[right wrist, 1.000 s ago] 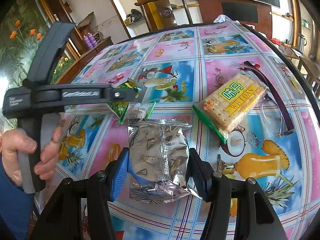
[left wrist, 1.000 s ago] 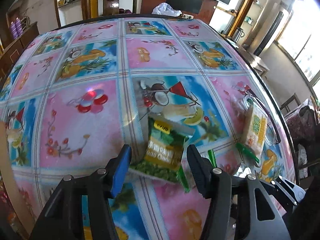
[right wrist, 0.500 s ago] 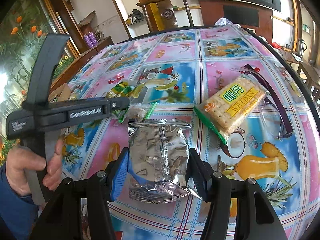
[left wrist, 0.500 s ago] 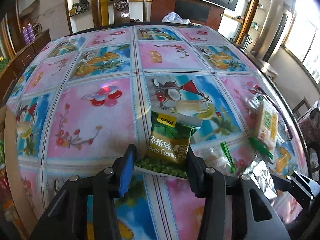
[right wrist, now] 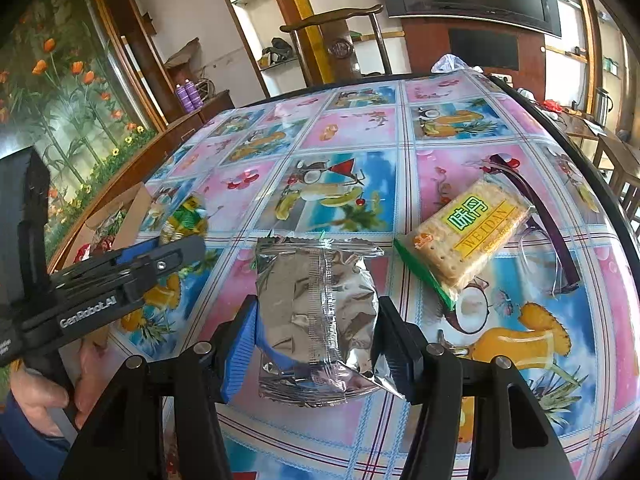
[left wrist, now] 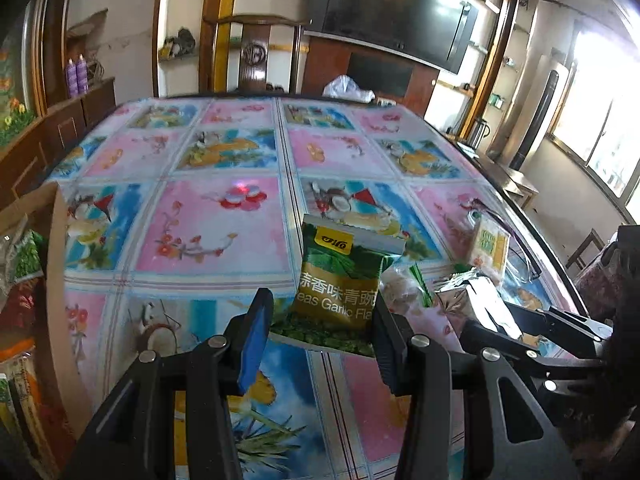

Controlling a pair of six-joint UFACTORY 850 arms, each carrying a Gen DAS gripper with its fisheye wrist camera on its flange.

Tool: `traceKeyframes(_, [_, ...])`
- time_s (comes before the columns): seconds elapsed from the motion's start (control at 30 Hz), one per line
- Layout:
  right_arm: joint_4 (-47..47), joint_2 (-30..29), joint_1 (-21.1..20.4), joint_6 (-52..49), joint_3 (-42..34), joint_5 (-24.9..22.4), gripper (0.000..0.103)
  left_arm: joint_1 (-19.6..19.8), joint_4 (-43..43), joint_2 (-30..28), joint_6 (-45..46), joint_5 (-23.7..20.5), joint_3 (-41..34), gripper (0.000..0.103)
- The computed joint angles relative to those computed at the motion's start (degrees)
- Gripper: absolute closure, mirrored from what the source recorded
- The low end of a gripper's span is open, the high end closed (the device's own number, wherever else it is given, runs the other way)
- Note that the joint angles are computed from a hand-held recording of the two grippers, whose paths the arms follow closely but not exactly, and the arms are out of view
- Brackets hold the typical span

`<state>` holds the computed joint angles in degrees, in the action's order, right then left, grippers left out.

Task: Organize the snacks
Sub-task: 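Lift both held bags above the table with both grippers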

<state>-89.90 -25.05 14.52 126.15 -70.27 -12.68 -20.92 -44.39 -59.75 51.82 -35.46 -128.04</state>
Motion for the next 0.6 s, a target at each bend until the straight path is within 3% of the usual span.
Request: traceKeyframes(0.6, [-5.94, 0.12, -0.09, 6.36, 0.24, 0.02, 0.041, 0.11, -3.52, 0.86, 4.41, 0.64, 2.15, 0.057])
